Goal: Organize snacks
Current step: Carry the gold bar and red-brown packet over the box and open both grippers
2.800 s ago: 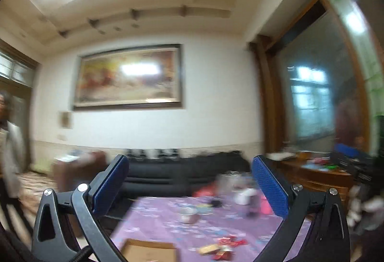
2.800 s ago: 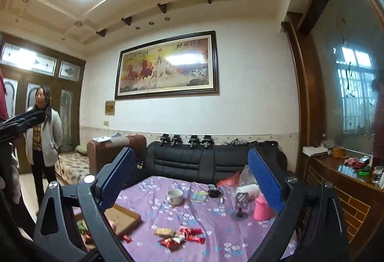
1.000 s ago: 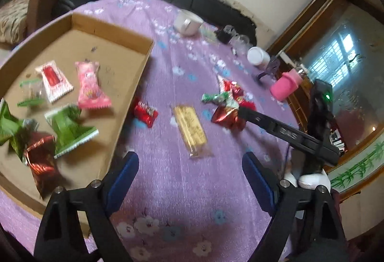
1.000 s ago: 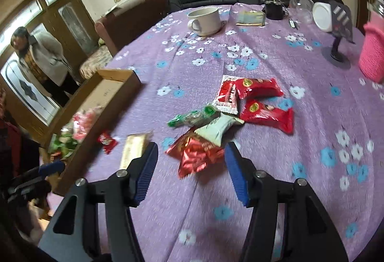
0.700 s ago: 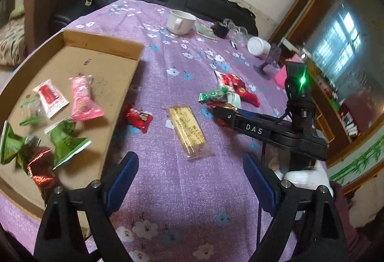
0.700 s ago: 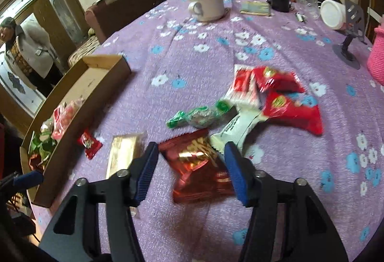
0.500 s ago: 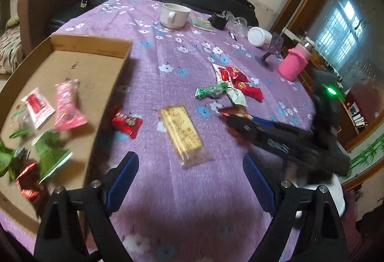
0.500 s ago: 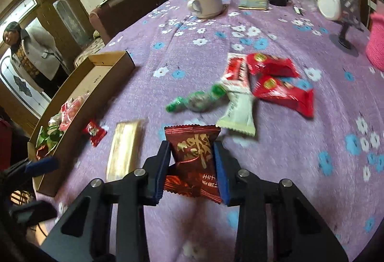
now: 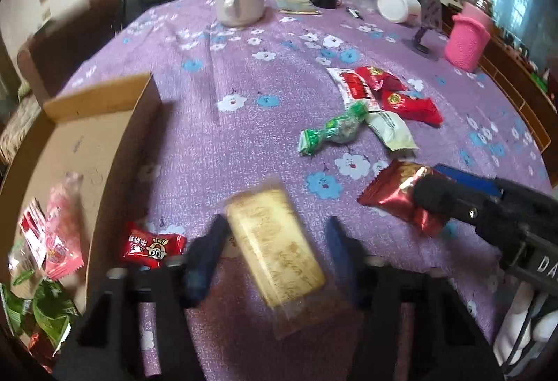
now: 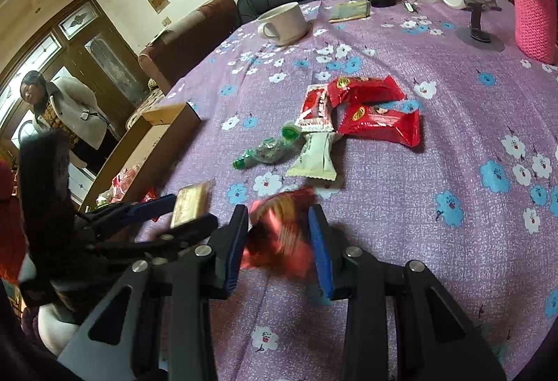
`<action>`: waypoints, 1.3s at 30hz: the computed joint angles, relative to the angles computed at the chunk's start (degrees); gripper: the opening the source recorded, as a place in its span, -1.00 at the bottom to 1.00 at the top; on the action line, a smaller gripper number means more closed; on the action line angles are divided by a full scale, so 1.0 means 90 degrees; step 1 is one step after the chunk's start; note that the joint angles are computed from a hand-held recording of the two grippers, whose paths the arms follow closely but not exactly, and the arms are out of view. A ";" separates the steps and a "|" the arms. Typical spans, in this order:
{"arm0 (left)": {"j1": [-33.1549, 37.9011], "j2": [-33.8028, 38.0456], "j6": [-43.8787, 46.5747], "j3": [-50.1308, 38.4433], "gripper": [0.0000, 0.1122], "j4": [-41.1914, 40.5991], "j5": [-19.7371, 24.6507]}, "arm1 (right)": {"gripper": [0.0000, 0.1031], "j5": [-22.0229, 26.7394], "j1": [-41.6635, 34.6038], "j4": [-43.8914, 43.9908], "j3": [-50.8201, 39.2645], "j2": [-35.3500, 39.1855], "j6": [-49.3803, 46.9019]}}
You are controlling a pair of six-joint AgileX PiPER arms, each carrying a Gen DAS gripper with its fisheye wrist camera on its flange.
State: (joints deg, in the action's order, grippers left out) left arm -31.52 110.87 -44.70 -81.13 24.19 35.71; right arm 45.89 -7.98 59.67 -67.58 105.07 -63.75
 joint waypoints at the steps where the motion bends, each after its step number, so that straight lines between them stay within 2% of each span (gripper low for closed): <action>1: 0.0078 -0.0109 0.0220 0.0150 -0.38 -0.0292 -0.0227 | -0.27 0.0020 -0.0010 0.0028 0.0001 -0.0002 -0.0025; 7: 0.0294 -0.0854 0.0555 0.0982 -0.41 -0.1103 -0.0902 | -0.36 0.0004 0.0004 0.0095 0.0045 -0.0017 -0.0177; 10: 0.0383 -0.1537 0.0673 0.1668 -0.40 -0.1444 -0.1360 | -0.35 0.0023 0.0105 -0.0030 0.0050 -0.0001 -0.0235; 11: 0.0417 -0.1732 0.0733 0.1825 -0.41 -0.1561 -0.1467 | -0.32 -0.0012 0.0151 -0.0043 0.0073 -0.0010 -0.0282; 12: 0.0451 -0.1945 0.0775 0.2014 -0.41 -0.1650 -0.1567 | -0.17 -0.0096 0.0239 -0.0093 0.0109 -0.0037 -0.0328; 14: 0.0544 -0.2474 0.0901 0.2464 -0.41 -0.1883 -0.1767 | 0.00 -0.0312 0.0436 -0.0240 0.0177 -0.0068 -0.0332; 16: 0.0655 -0.2937 0.1076 0.2813 -0.40 -0.2156 -0.1896 | -0.09 -0.0537 0.0595 -0.0415 0.0265 -0.0153 -0.0284; 19: 0.0996 -0.3773 0.1798 0.3280 -0.40 -0.2925 -0.1944 | -0.15 -0.0465 0.0551 -0.0351 0.0394 -0.0290 -0.0215; 21: 0.1437 -0.4389 0.2790 0.3423 -0.40 -0.3852 -0.1753 | -0.16 -0.0332 0.0459 -0.0287 0.0555 -0.0565 -0.0166; 24: 0.2228 -0.4927 0.4125 0.3278 -0.40 -0.4980 -0.1299 | -0.17 0.0275 0.0276 -0.0268 0.0502 -0.1134 0.0058; 27: 0.3055 -0.5189 0.5053 0.2917 -0.40 -0.5666 -0.0782 | -0.17 0.0937 0.0239 -0.0336 0.0014 -0.1756 0.0454; 29: 0.3529 -0.5218 0.5375 0.2543 -0.40 -0.5737 -0.0411 | -0.17 0.1405 0.0300 -0.0351 -0.0562 -0.2033 0.0803; 32: 0.4081 -0.4855 0.5599 0.1834 -0.40 -0.5571 0.0079 | -0.17 0.1967 0.0691 -0.0504 -0.1867 -0.1961 0.1635; 35: 0.4557 -0.4077 0.5953 0.1105 -0.40 -0.5702 0.0461 | -0.16 0.2072 0.1381 -0.0904 -0.3215 -0.1513 0.2598; 37: 0.4602 -0.3562 0.5801 0.0816 -0.40 -0.5362 0.0356 | -0.16 0.1985 0.1864 -0.1295 -0.3984 -0.1008 0.3178; 39: 0.4752 -0.3196 0.6025 0.0798 -0.40 -0.5582 0.0263 | -0.16 0.1867 0.2381 -0.1707 -0.4476 -0.0420 0.3696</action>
